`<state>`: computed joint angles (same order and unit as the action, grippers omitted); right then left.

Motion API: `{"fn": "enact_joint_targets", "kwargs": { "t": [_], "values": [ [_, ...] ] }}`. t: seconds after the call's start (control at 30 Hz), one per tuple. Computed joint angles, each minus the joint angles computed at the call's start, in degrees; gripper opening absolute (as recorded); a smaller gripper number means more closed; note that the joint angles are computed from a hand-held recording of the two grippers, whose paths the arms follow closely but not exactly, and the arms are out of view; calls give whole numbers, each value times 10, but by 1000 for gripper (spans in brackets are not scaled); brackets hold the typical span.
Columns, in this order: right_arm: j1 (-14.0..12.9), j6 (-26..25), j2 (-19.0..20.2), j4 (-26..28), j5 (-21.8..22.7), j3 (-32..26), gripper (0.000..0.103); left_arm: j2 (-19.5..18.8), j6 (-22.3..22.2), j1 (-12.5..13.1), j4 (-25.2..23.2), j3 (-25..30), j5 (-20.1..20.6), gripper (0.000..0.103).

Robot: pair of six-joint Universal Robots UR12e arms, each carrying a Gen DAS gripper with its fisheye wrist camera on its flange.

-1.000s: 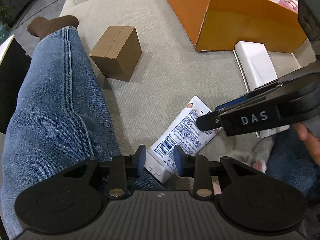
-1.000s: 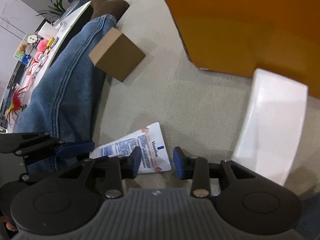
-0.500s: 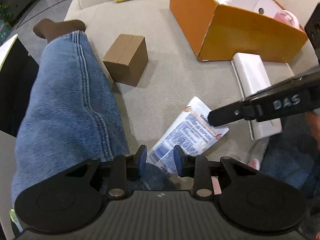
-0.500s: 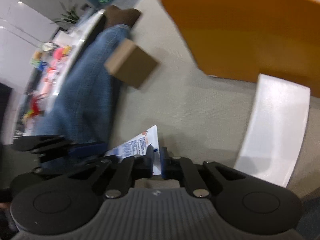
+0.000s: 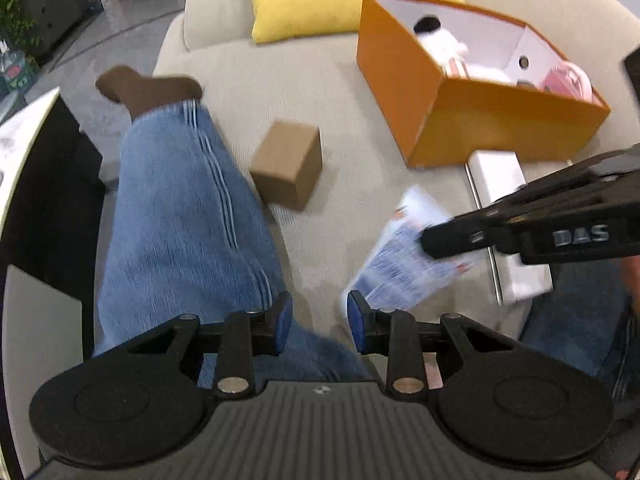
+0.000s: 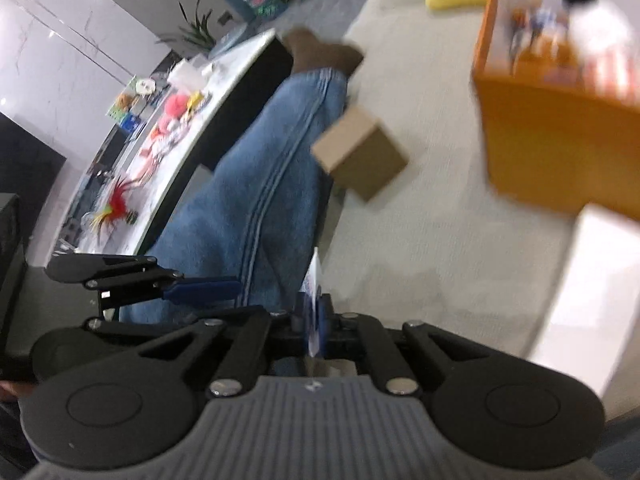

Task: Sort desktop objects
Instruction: 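Grasp the small brown cardboard box with the left gripper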

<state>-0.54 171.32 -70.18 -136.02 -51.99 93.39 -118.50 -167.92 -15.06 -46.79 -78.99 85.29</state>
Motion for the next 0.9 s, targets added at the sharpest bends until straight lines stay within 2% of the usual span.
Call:
{"fn": "enact_joint_targets", "kwargs": {
  "t": [0.03,0.1,0.23,0.3,0.37,0.5,0.67,0.73,0.77,0.9],
  "values": [
    [2,-2,-2,-15,-19,-1,3,-4,4,0,5,6,-3,38],
    [2,-13,-7,-29,-47,-7,4,-16,14,1,13,23,-6,56],
    [10,-44,-8,-44,-130,-26,3,-49,52,-4,12,71,10,57],
    [15,-61,-2,-39,-169,-39,3,-64,70,-5,8,92,13,64],
    [17,-69,6,-25,-189,-51,4,-84,89,-6,-7,118,17,66],
    [15,-73,17,1,-190,-64,4,-113,115,-7,-38,162,36,66],
    [15,-70,24,17,-191,-73,4,-145,128,-2,-111,217,11,66],
    [13,-67,23,16,-188,-71,4,-150,129,-3,-118,223,15,65],
    [13,-66,23,15,-187,-71,4,-151,127,-2,-120,225,12,54],
    [8,-58,21,9,-180,-66,4,-148,110,-2,-120,223,14,52]
  ]
}}
